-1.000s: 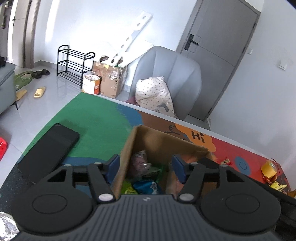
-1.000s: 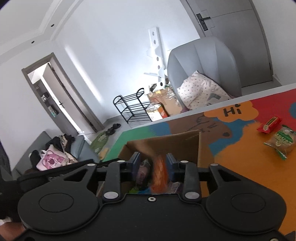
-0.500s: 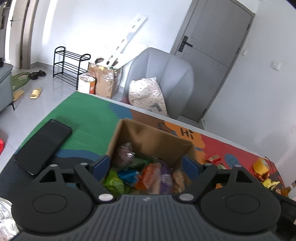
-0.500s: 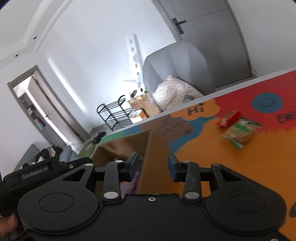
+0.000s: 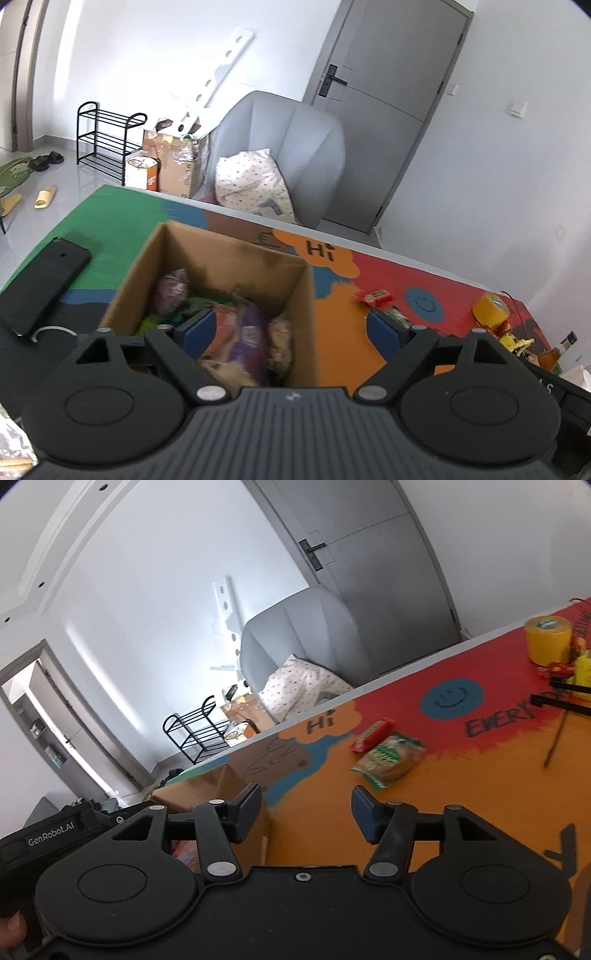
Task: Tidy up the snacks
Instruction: 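Move both open tools back to the snack pile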
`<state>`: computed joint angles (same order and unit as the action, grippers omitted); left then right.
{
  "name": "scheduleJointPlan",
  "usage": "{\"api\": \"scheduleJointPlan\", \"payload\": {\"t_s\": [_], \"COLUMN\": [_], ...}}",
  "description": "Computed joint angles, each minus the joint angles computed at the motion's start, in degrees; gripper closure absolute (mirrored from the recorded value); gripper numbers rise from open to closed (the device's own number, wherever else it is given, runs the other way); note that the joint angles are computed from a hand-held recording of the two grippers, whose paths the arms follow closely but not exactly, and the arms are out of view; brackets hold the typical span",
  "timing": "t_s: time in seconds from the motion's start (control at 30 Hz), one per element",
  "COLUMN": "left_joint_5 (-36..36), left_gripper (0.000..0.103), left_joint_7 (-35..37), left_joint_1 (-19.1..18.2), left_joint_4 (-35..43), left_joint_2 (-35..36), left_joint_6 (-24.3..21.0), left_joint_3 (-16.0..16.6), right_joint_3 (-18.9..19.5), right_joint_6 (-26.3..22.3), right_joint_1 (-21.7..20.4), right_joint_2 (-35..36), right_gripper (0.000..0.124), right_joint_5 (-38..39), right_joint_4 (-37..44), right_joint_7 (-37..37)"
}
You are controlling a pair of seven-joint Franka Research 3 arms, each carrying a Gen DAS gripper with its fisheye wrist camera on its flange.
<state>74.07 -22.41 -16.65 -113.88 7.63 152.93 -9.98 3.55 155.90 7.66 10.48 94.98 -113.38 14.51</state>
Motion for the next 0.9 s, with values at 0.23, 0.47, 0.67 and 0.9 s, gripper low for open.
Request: {"api": "scheduleJointPlan", "payload": {"t_s": [0.23,0.47,0.67,0.9], "left_joint_5": [0.85,0.35,-2.64,-8.66], "left_gripper": [0.015,0.017,0.021,0.040], "left_joint_7": [2.17,5.92,10.73,16.91], "left_joint_1": [-1.83,-3.80,-5.36,-6.56], "left_joint_4": [4.49,9.84,14.82,20.93], "left_joint_2": [3.41,7.34,11.08,15.79], "left_joint_6": [-0.45,-1.03,-1.08,-0.77], "left_joint_3": [-0.03,1.07,2.63,4.22], "right_joint_3": [-0.73,-0.82,-0.21,1.12], "right_joint_6": [0.10,-0.09,0.18,-0.61], "right_joint_1": [-1.44,-2.88,-3.77,-5.07], "right_joint_2": [1.11,2.84,5.63,9.21], "right_gripper": [0.065,0.065,0.065,0.065], "right_joint_5": [0.17,-0.49,-2.62,-6.70], "right_joint_4": [0.60,2.35,5.61,9.74], "right_joint_7": [0.62,2.36,5.18,10.03]}}
